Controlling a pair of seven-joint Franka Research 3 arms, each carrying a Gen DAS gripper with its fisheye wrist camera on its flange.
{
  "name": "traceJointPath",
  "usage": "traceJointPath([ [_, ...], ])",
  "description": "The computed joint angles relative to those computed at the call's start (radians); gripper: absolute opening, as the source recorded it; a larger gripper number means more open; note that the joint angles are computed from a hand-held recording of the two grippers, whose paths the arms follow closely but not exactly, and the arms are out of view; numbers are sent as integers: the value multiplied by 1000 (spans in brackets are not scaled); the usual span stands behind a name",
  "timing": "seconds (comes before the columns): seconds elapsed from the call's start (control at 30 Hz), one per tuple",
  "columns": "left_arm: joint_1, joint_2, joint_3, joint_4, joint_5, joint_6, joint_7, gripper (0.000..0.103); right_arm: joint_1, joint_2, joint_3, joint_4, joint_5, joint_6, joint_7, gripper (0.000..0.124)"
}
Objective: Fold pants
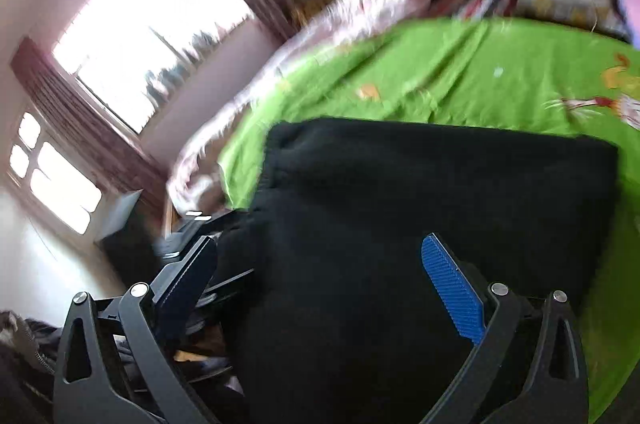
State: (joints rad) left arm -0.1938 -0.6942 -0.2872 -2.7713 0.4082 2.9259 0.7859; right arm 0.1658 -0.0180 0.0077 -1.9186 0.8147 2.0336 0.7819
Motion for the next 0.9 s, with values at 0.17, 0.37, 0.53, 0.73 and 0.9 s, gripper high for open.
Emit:
traceJointPath([
  [0.17, -10, -4, 13, -10, -7, 11, 8, 102, 20, 87, 29, 124, -90, 285, 158, 94],
  [0.37, 8, -10, -7, -15, -3, 23, -9, 102, 5, 25, 25, 113, 135, 12, 8, 99],
  [0.53, 16, -11, -20, -9, 7, 14, -24, 102, 58, 142, 58, 193, -43, -89, 109, 98],
  [0.73, -27, -13, 17, -3, -5, -22, 9, 102, 101, 159, 46, 226, -68, 241, 237, 98],
  [0.9, -14, -19, 3, -9, -9, -10, 0, 102, 20, -16, 36, 66, 126, 191, 49, 99],
])
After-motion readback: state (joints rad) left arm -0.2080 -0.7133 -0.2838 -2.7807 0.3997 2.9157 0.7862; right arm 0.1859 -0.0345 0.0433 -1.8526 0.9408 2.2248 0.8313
